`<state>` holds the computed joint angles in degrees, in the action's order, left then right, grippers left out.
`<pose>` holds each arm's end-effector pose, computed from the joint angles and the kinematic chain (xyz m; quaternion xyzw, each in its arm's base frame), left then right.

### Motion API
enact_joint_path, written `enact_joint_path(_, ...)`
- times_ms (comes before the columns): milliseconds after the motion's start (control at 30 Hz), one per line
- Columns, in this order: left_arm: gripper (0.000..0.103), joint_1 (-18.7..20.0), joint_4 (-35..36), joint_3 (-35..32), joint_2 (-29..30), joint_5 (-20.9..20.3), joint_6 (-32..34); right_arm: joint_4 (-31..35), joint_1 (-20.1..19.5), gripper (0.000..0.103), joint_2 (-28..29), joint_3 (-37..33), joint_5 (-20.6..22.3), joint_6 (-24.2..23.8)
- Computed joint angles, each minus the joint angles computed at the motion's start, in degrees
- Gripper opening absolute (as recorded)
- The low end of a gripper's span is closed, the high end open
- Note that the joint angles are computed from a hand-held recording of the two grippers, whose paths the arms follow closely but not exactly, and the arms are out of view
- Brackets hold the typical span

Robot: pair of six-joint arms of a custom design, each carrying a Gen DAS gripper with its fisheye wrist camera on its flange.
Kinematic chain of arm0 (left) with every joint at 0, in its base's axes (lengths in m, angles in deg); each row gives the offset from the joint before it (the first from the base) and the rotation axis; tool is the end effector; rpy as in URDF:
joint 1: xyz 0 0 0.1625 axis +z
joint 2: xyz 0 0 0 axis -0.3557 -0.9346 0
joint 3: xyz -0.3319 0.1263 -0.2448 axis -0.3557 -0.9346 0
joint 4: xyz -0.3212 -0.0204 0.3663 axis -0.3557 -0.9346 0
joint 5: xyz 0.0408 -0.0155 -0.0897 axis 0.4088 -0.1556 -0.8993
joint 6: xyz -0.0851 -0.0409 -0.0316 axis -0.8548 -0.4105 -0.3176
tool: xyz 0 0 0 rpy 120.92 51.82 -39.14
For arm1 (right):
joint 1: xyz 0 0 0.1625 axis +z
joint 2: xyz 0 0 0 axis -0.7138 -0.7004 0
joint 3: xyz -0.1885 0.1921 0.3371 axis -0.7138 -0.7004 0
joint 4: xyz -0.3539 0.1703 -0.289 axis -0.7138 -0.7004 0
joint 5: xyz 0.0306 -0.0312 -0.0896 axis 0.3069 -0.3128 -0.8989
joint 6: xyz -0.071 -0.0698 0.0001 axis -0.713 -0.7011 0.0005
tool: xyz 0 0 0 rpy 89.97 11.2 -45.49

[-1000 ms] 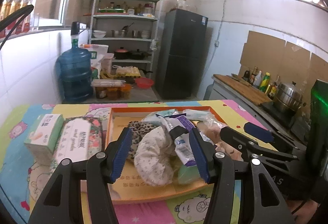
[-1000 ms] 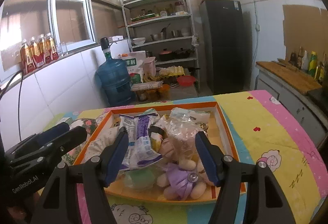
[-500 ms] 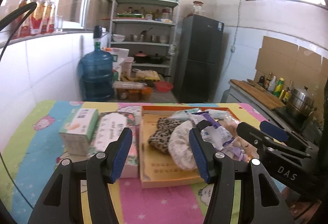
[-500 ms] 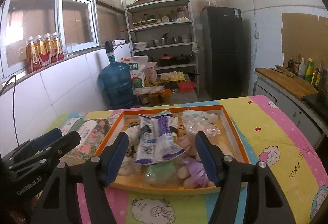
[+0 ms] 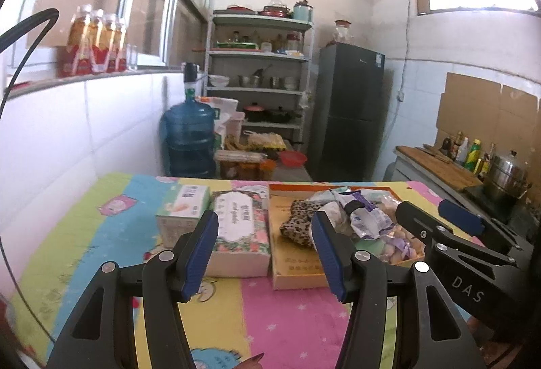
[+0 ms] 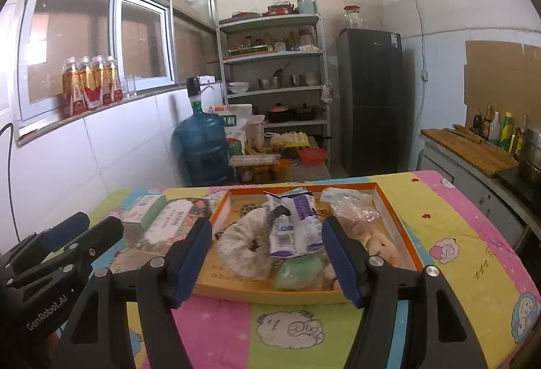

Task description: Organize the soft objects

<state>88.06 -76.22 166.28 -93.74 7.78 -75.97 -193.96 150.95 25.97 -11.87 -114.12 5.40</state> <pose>-0.0928 -0.7153 0.2404 0.1953 0.7847 -0.5146 0.2851 0.3025 -0.7495 0.0269 0.2306 -0.8048 0.4866 0.2497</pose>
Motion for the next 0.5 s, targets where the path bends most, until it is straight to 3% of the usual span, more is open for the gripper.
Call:
enact_joint_path(300,0.062,-1.29,-4.35,7.56,-6.09,-4.33,0.76,-5.7,2.75,0.067,1.31,1.91,-6.08,-1.66)
enact_joint_path(500,0.062,-1.66,-5.21,11.34,-8.93,-6.27,0.03,-7.45,3.52,0.067,1.15,4.63,-6.35,-0.72)
